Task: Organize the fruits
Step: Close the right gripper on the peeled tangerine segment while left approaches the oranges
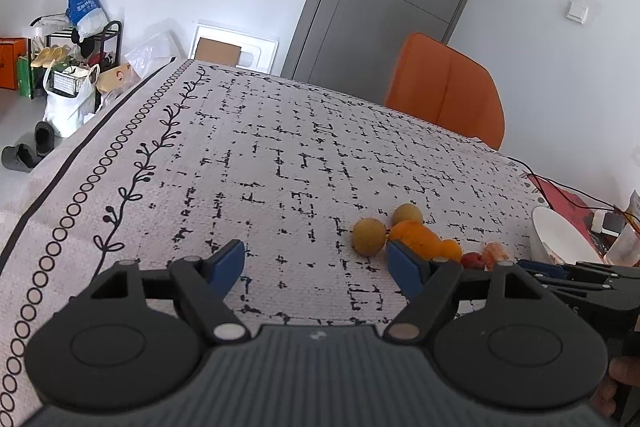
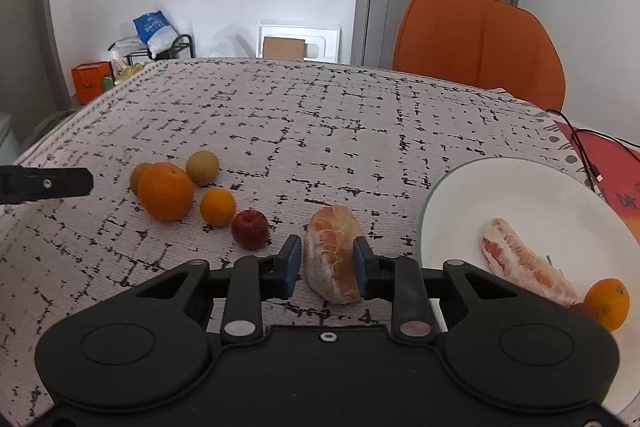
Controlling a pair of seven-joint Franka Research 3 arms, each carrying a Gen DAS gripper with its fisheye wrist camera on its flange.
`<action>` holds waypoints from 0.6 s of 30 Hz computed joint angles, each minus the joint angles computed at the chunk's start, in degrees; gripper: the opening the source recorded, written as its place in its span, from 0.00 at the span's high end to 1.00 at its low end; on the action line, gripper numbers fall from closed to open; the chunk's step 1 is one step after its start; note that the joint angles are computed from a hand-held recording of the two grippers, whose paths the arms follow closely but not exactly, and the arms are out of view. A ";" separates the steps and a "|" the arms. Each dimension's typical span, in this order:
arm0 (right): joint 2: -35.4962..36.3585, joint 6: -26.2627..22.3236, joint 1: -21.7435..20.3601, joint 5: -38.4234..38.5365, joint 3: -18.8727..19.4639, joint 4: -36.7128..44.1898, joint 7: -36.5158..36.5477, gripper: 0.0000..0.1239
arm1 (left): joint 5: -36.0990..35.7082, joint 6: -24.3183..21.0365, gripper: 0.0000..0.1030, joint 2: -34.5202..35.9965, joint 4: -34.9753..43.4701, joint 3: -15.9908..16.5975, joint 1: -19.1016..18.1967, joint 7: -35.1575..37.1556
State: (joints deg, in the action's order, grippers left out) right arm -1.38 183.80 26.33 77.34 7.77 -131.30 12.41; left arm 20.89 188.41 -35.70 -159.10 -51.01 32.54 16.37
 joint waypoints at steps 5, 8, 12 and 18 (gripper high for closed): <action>1.00 1.03 -0.17 -5.96 0.28 -0.34 4.32 0.70 | -0.14 0.24 0.25 -0.09 -0.27 0.14 -0.25 -0.09; 1.51 1.78 -0.22 -5.07 0.82 0.07 3.04 0.71 | -0.23 0.02 0.25 0.01 -0.25 0.19 -0.33 -0.09; 0.81 -0.13 -0.59 -2.40 0.79 0.10 1.07 0.75 | 0.12 -0.28 0.25 0.00 0.10 -0.29 0.13 0.02; -1.50 -4.22 -0.60 0.09 -0.51 -1.02 0.90 0.76 | 0.54 -0.34 0.25 -0.23 1.17 -2.32 2.17 -0.42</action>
